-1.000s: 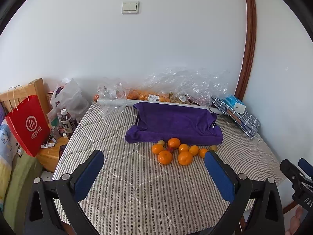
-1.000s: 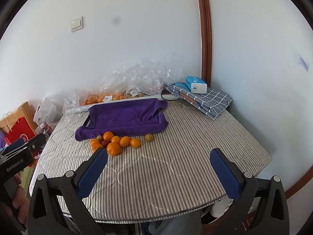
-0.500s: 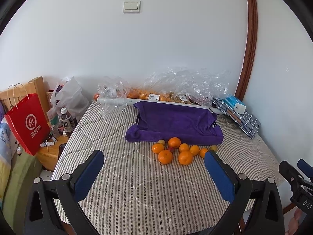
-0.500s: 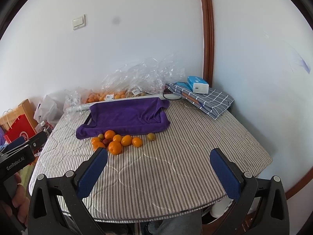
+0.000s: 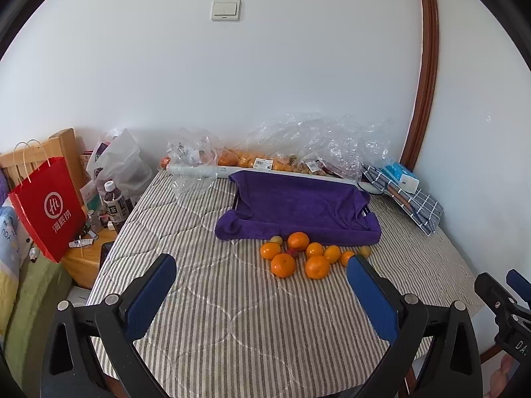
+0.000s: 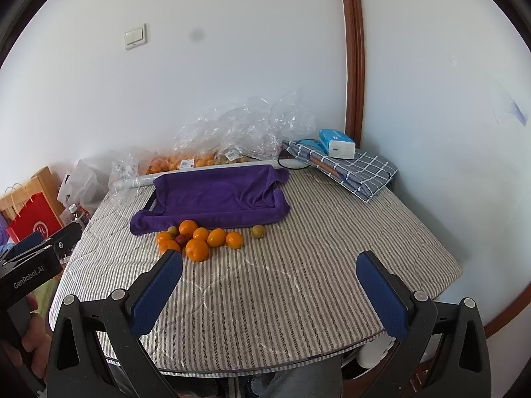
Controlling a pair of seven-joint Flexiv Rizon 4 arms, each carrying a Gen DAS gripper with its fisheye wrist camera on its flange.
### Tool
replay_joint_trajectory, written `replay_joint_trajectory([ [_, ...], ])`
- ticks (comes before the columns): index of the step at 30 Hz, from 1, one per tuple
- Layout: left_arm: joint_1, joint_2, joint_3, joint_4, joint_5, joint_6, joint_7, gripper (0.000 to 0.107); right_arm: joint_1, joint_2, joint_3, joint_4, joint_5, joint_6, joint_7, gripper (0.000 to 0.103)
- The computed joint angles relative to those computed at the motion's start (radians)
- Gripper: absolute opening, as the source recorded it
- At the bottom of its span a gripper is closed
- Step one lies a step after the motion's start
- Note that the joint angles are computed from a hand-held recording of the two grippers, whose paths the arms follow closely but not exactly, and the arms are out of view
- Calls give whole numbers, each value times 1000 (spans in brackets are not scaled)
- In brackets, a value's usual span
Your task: Organize fruits
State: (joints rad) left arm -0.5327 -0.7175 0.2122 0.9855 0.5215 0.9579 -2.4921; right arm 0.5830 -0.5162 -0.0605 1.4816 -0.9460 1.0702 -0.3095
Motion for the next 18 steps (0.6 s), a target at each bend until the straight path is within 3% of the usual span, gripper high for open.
replay_joint_trajectory([
  [18,-5,2,4,-6,11,-24,-11,103,3,-8,-2,-7,5,10,-14,103],
])
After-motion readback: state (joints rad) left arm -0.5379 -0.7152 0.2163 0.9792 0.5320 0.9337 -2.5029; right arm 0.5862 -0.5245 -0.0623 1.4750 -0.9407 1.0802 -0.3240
